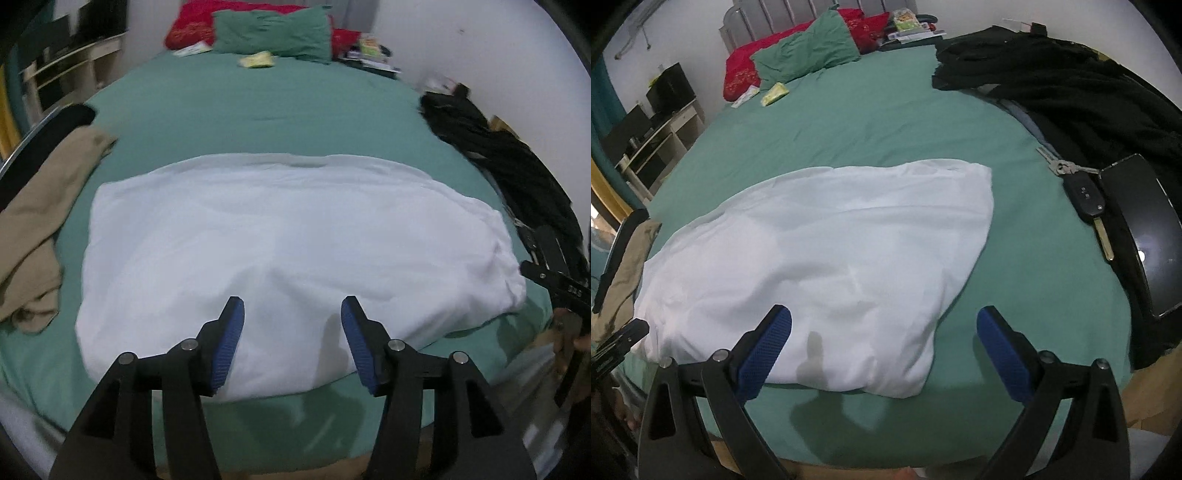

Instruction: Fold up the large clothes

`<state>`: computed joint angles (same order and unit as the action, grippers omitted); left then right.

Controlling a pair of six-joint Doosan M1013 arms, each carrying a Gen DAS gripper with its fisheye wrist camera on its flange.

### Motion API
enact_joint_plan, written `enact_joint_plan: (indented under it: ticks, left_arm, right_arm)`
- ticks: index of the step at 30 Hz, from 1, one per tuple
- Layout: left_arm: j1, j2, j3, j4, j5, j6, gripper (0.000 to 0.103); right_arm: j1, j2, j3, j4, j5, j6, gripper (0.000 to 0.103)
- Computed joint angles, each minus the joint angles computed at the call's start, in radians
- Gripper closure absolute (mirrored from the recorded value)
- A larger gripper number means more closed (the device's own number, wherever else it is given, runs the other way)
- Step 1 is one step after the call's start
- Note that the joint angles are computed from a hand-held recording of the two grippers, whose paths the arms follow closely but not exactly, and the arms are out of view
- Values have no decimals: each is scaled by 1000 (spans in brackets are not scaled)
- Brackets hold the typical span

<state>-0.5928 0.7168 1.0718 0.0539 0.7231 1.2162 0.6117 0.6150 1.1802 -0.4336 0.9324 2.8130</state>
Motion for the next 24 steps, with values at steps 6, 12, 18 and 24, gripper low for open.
enact_joint_plan:
  ticks: [6, 12, 18, 24]
  left_arm:
    - [-9, 71, -133, 41, 97, -46, 45]
    - [-16, 140, -254, 74, 165, -87, 45]
    - [-8, 148, -259, -56, 115, 36, 45]
    - [-22, 210, -340, -67, 212, 100, 45]
  right_arm:
    - [-15, 3, 7, 30, -5, -14, 3]
    - [-31, -4, 26, 41, -33, -10, 3]
    - [-65, -25, 82, 116, -148, 27, 3]
    - [-86, -33, 147, 226, -382, 42, 0]
